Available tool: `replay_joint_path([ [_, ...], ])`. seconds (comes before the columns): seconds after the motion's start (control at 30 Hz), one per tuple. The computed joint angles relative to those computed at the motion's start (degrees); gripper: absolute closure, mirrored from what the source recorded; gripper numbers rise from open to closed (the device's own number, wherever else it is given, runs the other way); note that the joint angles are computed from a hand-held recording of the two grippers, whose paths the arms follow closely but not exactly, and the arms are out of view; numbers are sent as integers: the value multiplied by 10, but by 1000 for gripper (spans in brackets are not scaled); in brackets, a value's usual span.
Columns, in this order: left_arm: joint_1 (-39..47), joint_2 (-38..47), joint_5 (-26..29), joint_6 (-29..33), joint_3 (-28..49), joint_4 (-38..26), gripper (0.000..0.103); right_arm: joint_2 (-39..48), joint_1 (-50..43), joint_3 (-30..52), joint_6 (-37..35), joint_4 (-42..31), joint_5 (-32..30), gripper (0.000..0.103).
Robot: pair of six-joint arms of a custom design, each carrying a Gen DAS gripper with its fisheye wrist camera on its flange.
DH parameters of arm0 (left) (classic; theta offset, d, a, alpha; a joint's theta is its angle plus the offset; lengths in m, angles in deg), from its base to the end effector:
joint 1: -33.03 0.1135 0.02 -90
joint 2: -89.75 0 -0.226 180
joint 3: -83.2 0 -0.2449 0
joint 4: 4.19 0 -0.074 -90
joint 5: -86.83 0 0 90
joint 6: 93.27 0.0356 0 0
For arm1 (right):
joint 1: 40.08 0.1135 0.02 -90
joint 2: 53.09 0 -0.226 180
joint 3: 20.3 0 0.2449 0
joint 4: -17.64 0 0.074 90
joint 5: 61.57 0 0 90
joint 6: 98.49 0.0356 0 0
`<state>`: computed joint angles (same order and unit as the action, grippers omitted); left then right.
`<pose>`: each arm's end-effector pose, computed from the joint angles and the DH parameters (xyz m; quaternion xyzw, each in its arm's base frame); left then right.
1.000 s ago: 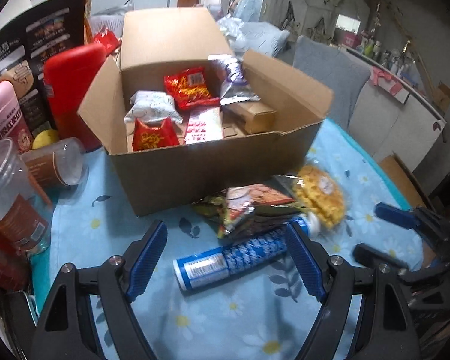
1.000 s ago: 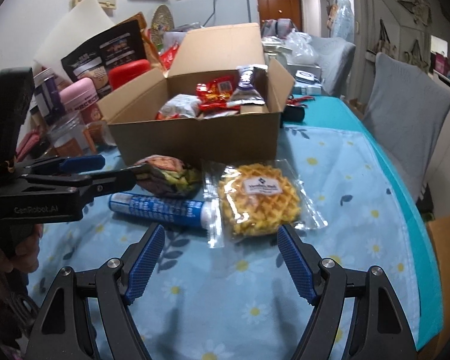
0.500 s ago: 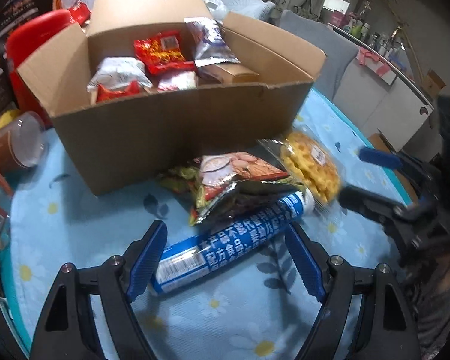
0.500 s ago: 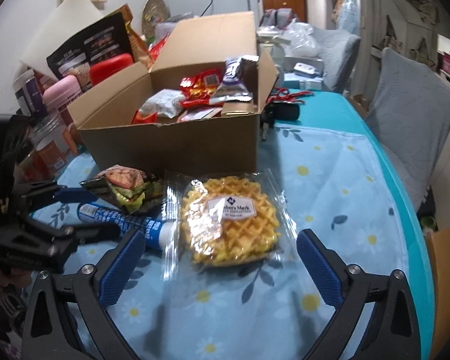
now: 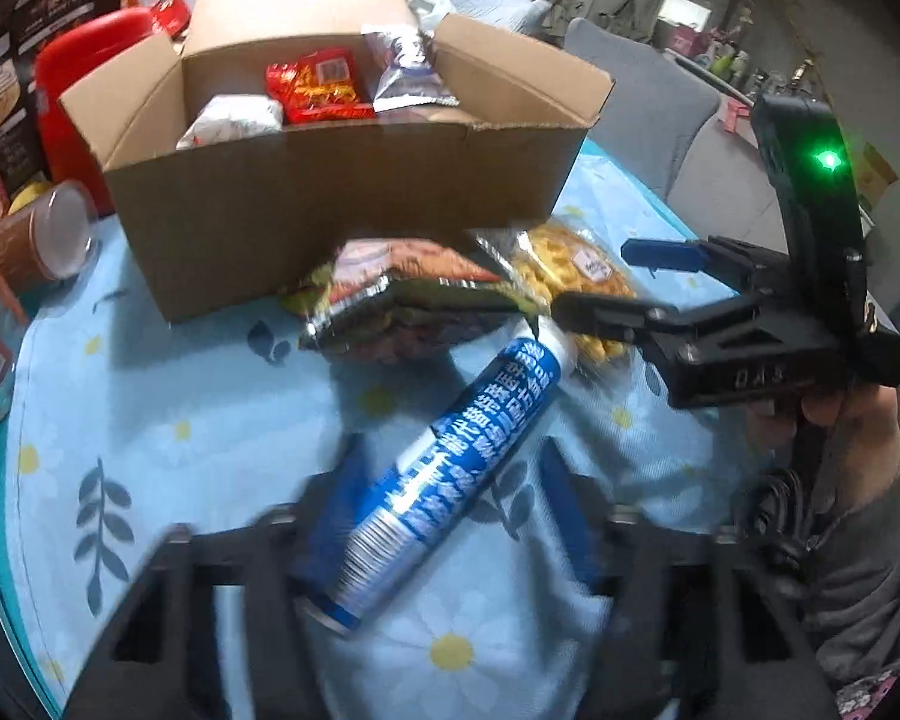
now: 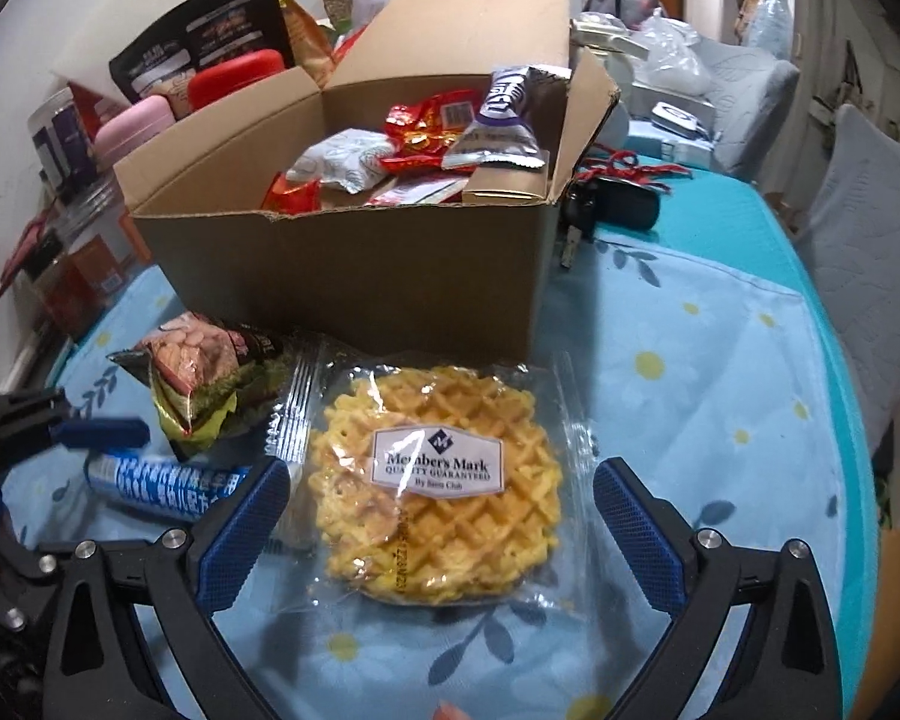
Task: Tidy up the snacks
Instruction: 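Grasp the blue tube with left tool while right tool grasps waffle pack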
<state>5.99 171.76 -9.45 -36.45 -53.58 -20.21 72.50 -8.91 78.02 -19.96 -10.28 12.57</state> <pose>0.2178 -0.1068 0.0945 -0.0675 0.9495 -0.1063 0.2873 0.3637 0.2314 0.0962 -0.3821 0.8654 0.1804 0.2694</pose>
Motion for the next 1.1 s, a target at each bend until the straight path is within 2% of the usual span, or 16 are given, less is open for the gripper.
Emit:
replay_joint_path([
  [0.07,-6,8,9,-21,2,2,57,4,-4,1,-2,5,-10,0],
  [0.1,-11,15,9,-27,6,0,63,11,-7,11,1,-3,-20,0],
  [0.2,-30,43,13,-48,20,-3,64,34,-18,44,23,-34,-43,0],
  [0.27,-56,58,-26,-58,39,-20,65,38,-22,48,31,-43,-48,0],
  [0.37,-68,66,-47,-74,51,-35,70,54,-21,69,37,-69,-21,0],
  [0.47,-87,65,-96,-89,61,-73,73,41,-8,42,22,-43,9,0],
  [0.53,-92,59,-106,-101,57,-85,73,33,-5,31,30,-37,20,2],
  [0.6,-96,44,-116,-115,47,-97,73,15,-4,8,37,-25,20,18],
  [0.77,-99,2,-133,-137,18,-113,73,-35,-13,-64,53,10,-1,36],
  [0.9,-112,-16,-147,-149,12,-130,73,-92,-25,-144,74,56,-30,58],
  [1.1,-113,-43,-139,-144,-3,-136,73,-148,-35,-215,85,61,-79,69],
])
